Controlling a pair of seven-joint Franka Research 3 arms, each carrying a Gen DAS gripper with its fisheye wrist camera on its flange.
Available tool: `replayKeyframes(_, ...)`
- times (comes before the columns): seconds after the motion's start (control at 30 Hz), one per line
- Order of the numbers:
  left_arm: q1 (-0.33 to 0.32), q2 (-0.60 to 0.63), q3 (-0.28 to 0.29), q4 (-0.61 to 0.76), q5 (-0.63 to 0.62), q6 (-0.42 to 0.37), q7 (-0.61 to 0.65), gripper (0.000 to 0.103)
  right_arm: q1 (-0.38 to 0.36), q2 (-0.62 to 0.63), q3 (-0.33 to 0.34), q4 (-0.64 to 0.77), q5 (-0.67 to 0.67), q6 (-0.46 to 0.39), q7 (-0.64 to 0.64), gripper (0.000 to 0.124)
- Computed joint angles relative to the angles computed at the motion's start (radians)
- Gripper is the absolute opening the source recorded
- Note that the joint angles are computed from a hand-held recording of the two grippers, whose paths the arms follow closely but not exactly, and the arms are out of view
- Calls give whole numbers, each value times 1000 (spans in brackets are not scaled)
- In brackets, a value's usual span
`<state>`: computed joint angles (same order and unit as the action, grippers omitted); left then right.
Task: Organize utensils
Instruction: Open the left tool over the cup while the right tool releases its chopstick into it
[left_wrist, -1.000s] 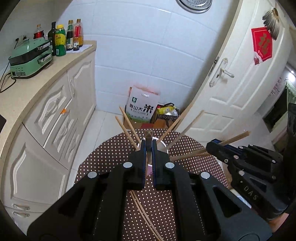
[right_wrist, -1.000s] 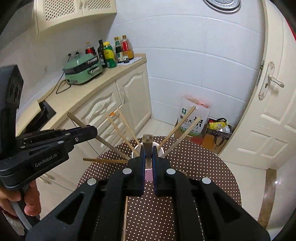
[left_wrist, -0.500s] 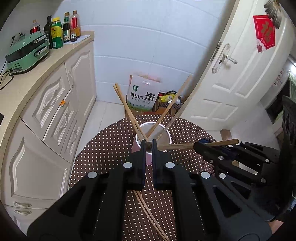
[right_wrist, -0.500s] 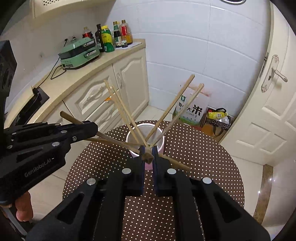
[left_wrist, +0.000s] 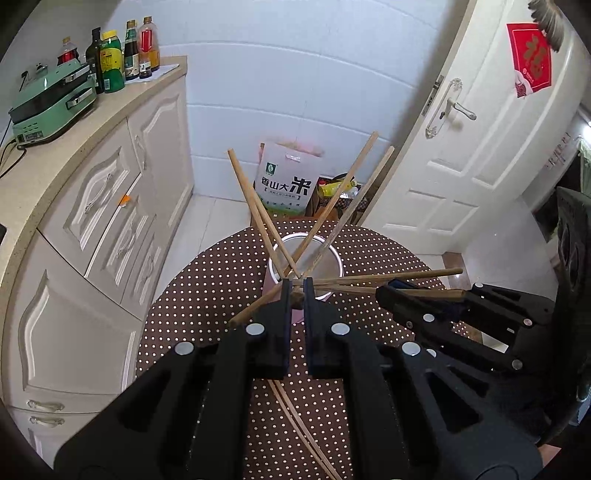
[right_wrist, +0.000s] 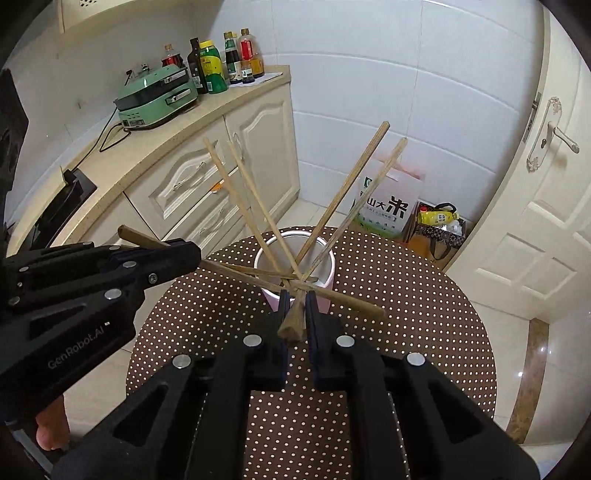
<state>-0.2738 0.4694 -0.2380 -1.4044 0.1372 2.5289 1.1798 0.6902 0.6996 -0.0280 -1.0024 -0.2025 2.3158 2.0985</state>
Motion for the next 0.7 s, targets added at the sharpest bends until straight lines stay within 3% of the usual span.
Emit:
replayKeyframes(0.13,8,-18,-5,-23,-14,-2,6,11,6,-27,-4,-37,-8,27,20,16)
replayKeyframes(0.27,2,-57,12,-77,4,41,-32,48,14,-56,-11,-74,-27,49,54,22)
replayKeyframes(0.7,37,-200,8,-266,4,142,-56,53,25,-212,-9,-292,-112,173,193,27)
